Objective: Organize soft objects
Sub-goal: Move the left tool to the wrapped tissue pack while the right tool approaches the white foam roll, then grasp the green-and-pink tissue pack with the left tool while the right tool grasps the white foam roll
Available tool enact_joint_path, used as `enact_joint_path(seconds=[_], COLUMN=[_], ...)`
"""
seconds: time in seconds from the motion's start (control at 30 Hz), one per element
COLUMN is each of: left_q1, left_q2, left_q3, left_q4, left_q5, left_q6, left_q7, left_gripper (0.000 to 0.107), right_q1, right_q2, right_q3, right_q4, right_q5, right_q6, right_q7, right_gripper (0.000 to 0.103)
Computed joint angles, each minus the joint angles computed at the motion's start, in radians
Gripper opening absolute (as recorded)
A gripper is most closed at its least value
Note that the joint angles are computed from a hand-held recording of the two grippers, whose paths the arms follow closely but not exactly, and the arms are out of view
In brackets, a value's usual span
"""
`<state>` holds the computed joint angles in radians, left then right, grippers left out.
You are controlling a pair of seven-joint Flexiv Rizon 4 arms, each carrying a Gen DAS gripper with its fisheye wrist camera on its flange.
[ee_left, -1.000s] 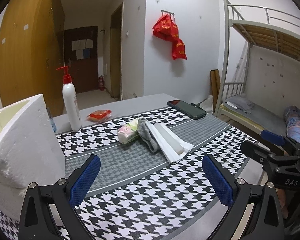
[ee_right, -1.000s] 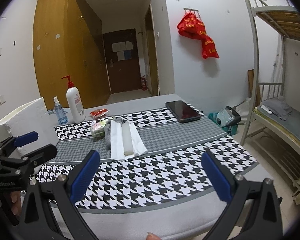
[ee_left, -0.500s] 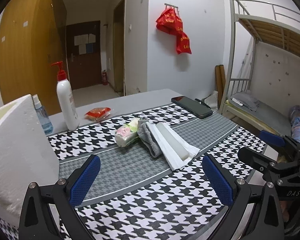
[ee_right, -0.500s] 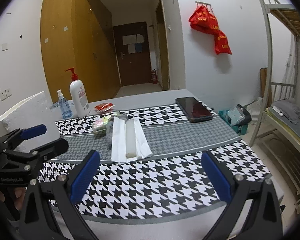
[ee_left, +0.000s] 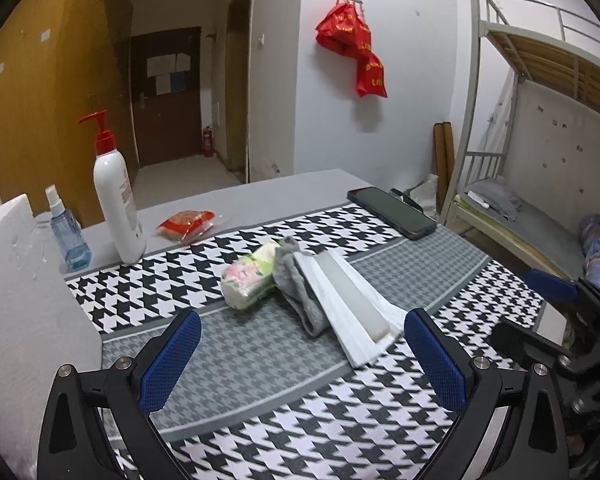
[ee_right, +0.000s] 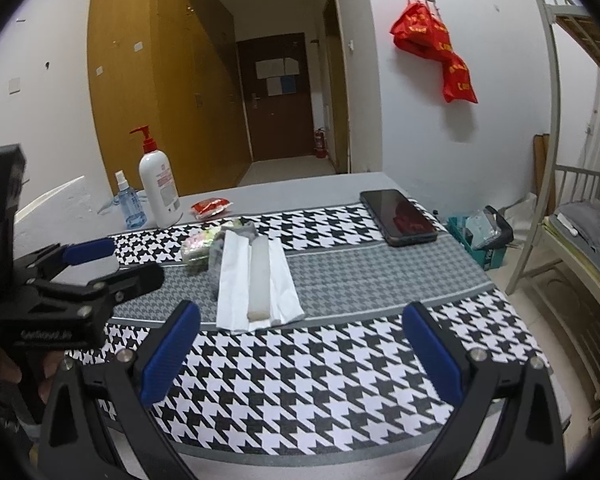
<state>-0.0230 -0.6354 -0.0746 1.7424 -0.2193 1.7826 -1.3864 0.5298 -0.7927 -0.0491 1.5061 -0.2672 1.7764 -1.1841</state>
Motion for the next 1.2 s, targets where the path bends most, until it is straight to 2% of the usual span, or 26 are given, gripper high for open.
enact_joint_path(seconds=[0.17,0.27,0.37,0.43,0.47,0.57,0.6,0.67,0.73,0.8,0.87,0.97,1.07,1.17,1.2], left_q1=[-0.001,0.005,-0.054,-0.114,-0.112,-0.098,-0.081,-0.096,-0.084,-0.072,-0.072,-0.043,-0.033,-0.020,-0.021], left_q2=[-0.027,-0.050,-0.078,-0.105,-0.112,-0.132,-0.139,-0.156,-0.164,-0.172,-0.184,-0.193,-0.200,-0.207,-0.211], left_q3=[0.020,0.023,0.113,0.208,0.212,0.207,0.188,0.218,0.202,0.184,0.183,0.140,0.127,0.111,0.113], left_q4=[-0.042,-0.075,-0.128,-0.172,-0.188,-0.223,-0.230,-0.255,-0.268,-0.284,-0.304,-0.325,-0.342,-0.362,-0.373], left_q5=[-0.015,-0.027,-0.047,-0.045,-0.037,-0.014,-0.007,0.004,0.016,0.023,0.032,0.031,0.025,0.015,0.012], left_q6=[-0.034,-0.072,-0.133,-0.180,-0.200,-0.231,-0.226,-0.241,-0.245,-0.251,-0.254,-0.274,-0.300,-0.351,-0.372], left_q7=[0.001,0.001,-0.023,-0.057,-0.055,-0.062,-0.056,-0.074,-0.073,-0.066,-0.064,-0.041,-0.037,-0.030,-0.035], left_gripper=[0.102,0.098,0.090,0.083,0.082,0.075,0.075,0.075,0.072,0.066,0.065,0.064,0.064,0.047,0.035], right_q1=[-0.008,-0.032,-0.055,-0.068,-0.073,-0.075,-0.077,-0.093,-0.100,-0.130,-0.160,-0.158,-0.160,-0.158,-0.159], right_q2=[-0.010,-0.020,-0.031,-0.036,-0.037,-0.039,-0.040,-0.044,-0.047,-0.055,-0.065,-0.069,-0.073,-0.080,-0.081], right_q3=[0.015,0.052,0.090,0.113,0.121,0.124,0.127,0.151,0.160,0.206,0.255,0.255,0.264,0.269,0.273], right_q4=[-0.028,-0.048,-0.069,-0.079,-0.081,-0.083,-0.084,-0.091,-0.094,-0.105,-0.119,-0.130,-0.142,-0.156,-0.158], right_q5=[-0.026,-0.042,-0.053,-0.060,-0.063,-0.066,-0.065,-0.067,-0.067,-0.072,-0.073,-0.065,-0.061,-0.057,-0.055], right_q6=[-0.027,-0.040,-0.060,-0.071,-0.074,-0.076,-0.077,-0.086,-0.088,-0.101,-0.118,-0.128,-0.144,-0.160,-0.165], right_q7=[-0.017,-0.029,-0.035,-0.042,-0.045,-0.053,-0.054,-0.059,-0.064,-0.078,-0.093,-0.101,-0.113,-0.128,-0.134], right_gripper=[0.102,0.102,0.102,0.102,0.102,0.102,0.102,0.102,0.102,0.102,0.102,0.102,0.102,0.102,0.102])
